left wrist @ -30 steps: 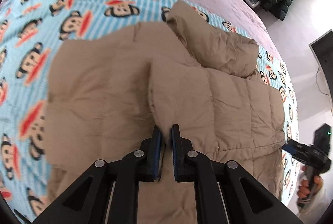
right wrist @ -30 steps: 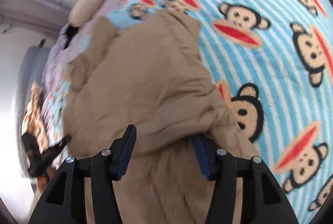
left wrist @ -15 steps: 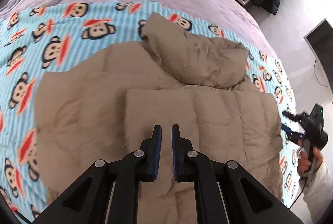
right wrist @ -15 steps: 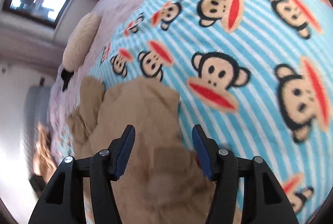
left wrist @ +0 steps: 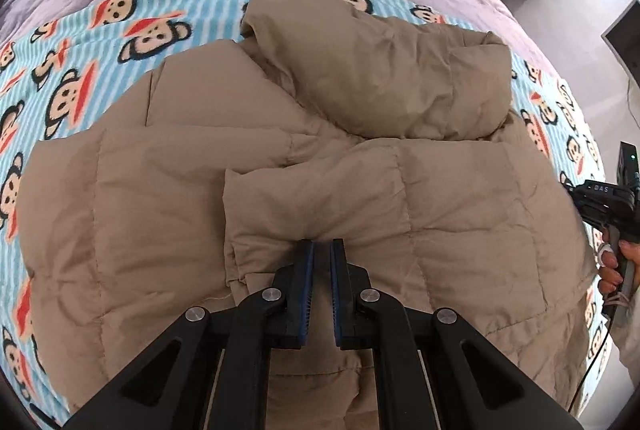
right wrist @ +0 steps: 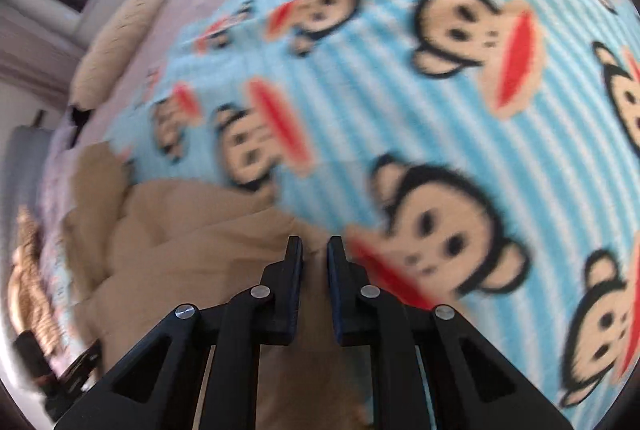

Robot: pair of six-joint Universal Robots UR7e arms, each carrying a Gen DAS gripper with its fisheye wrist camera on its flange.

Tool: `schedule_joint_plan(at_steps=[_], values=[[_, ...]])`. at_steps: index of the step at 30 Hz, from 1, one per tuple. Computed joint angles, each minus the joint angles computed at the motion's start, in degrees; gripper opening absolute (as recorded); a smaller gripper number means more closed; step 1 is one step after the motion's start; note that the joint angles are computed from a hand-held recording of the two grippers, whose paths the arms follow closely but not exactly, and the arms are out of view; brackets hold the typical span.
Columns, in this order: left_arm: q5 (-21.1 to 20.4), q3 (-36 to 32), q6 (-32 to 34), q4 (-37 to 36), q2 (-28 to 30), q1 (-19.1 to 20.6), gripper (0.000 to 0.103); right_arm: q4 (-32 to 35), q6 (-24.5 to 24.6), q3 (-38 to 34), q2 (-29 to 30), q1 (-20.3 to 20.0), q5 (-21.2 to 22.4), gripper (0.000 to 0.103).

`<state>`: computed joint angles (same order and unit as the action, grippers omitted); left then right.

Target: Fold large clothes

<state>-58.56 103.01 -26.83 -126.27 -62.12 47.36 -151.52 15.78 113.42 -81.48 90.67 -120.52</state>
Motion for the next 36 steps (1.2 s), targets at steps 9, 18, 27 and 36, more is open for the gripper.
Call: schedule_joint_plan(at_steps=[9,18,27,36], values=[[1.12,0.23,-1.22,1.06,-0.58,-0.66,0.009,0.80,-2.69,7.34,-8.10,10.76,-7.73,0.010],[2.71,3.56,-5.37,6.24,-6.33,-4.73,0.009,2.55,-3.43,13.35,-8.72,13.43,-10.58,0.010],[5.98,4.90,-10.85,8.05,-4.69,-4.33,0.009,2.53,-4.25,13.60,-8.25,10.72,-8.69,0.009],[7.64,3.60,-19.18,19.29,-6.97,-8.24,0.009,14.01,2.05,10.75,-12.34,11.02,-4.65,0.018]])
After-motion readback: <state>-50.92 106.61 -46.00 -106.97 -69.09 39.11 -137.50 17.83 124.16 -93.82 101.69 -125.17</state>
